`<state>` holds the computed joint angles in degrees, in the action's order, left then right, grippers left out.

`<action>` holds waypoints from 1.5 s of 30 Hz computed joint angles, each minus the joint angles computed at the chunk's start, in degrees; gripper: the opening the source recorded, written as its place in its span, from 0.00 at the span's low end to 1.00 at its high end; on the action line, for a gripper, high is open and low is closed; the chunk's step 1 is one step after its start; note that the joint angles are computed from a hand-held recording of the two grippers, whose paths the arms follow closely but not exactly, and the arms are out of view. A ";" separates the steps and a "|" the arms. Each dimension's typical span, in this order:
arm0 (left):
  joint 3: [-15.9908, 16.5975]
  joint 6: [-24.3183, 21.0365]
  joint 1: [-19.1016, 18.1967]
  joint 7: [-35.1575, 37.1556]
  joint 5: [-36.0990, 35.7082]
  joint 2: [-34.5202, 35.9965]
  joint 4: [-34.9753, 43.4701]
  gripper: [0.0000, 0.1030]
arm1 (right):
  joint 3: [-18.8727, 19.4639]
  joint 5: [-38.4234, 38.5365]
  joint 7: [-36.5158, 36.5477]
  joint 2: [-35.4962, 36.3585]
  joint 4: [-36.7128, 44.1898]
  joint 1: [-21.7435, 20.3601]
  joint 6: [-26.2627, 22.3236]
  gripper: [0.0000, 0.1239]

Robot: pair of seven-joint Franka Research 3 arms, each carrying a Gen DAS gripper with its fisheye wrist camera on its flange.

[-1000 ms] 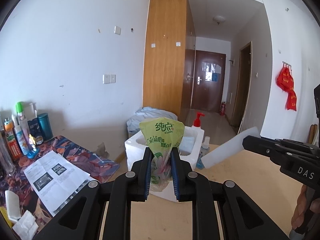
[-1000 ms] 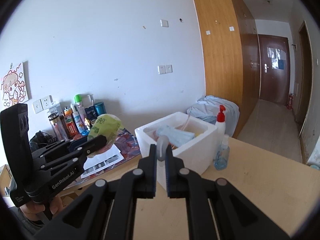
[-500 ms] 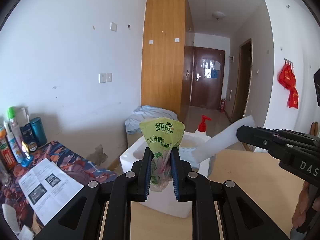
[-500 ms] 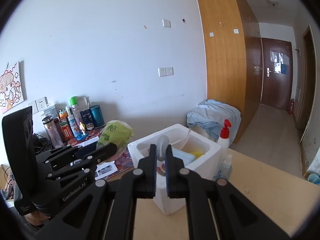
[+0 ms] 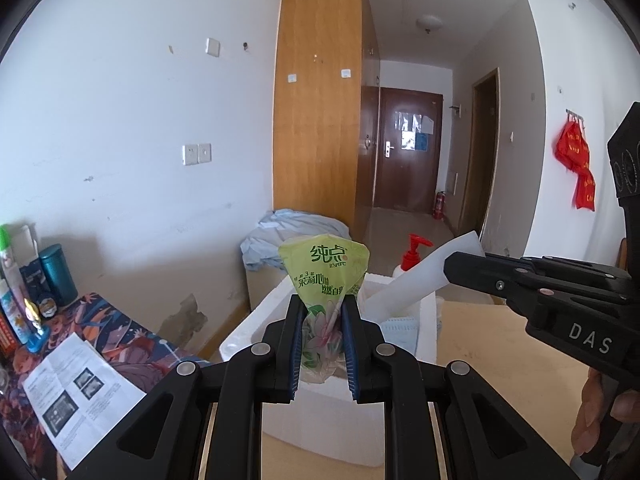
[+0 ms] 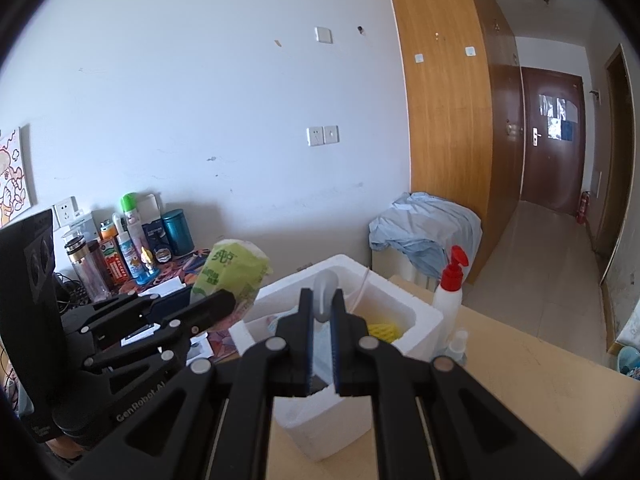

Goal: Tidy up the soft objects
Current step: 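Lower the tissue pack into the box and open the left tool while the right tool lowers the tube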

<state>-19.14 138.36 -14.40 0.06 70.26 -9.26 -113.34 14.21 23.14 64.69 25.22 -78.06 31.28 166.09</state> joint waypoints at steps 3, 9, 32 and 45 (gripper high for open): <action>0.53 1.06 0.25 0.43 -0.17 1.00 0.67 0.19 | -0.70 -0.88 0.85 1.27 1.73 0.54 -0.70 0.08; 1.52 2.28 0.52 0.80 0.02 2.23 1.31 0.19 | -1.36 -2.14 2.19 3.34 4.57 0.97 -1.96 0.08; 4.69 5.76 -0.77 5.49 -3.10 9.24 6.72 0.21 | -1.99 -3.00 3.97 4.58 6.62 0.40 -2.80 0.08; 4.53 -1.19 -1.82 0.61 1.79 8.49 6.21 0.88 | -0.80 -1.61 2.65 3.79 5.27 -0.60 -1.75 0.08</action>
